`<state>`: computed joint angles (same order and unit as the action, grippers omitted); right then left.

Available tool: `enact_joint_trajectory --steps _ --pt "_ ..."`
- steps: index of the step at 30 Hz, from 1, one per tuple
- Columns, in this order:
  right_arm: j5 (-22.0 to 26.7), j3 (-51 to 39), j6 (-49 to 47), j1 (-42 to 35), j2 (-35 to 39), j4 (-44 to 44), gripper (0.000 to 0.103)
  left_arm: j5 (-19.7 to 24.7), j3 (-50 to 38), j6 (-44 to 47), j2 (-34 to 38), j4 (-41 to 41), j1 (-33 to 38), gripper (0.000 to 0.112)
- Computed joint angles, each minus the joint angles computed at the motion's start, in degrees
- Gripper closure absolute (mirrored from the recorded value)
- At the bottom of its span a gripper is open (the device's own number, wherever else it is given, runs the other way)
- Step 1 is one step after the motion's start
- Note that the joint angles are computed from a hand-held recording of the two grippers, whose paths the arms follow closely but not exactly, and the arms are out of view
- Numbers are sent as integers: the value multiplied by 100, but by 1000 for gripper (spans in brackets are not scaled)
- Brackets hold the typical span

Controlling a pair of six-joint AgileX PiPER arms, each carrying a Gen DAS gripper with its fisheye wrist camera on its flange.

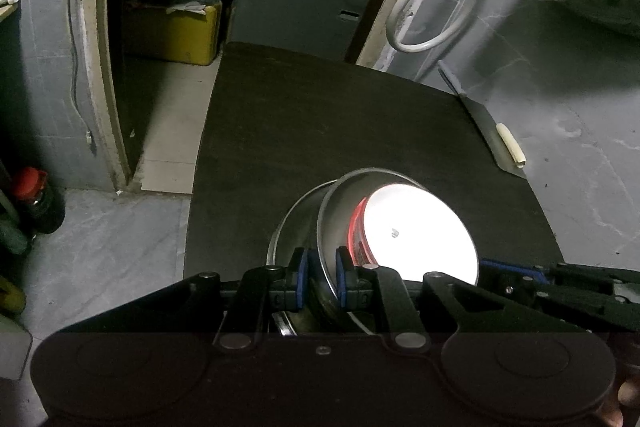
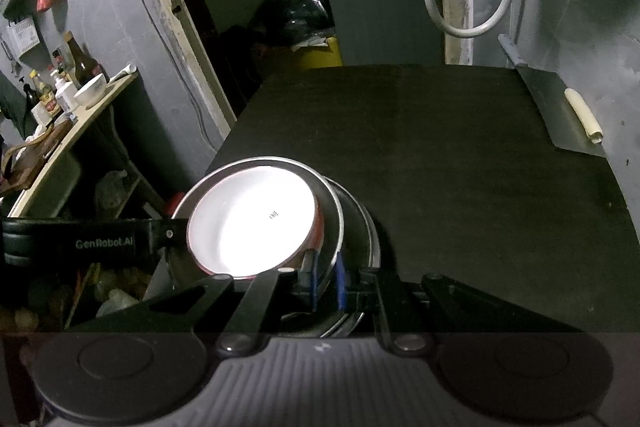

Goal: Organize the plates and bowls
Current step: 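Lower the steel bowl onto the steel plate stack with the left tool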

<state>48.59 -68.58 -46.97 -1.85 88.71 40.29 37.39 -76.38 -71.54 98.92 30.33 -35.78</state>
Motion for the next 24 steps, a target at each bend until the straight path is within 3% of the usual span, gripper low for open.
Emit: enact_joint_trajectory --steps 24 --pt "57 27 -238 -79 -38 155 92 78 -73 69 108 -203 29 97"
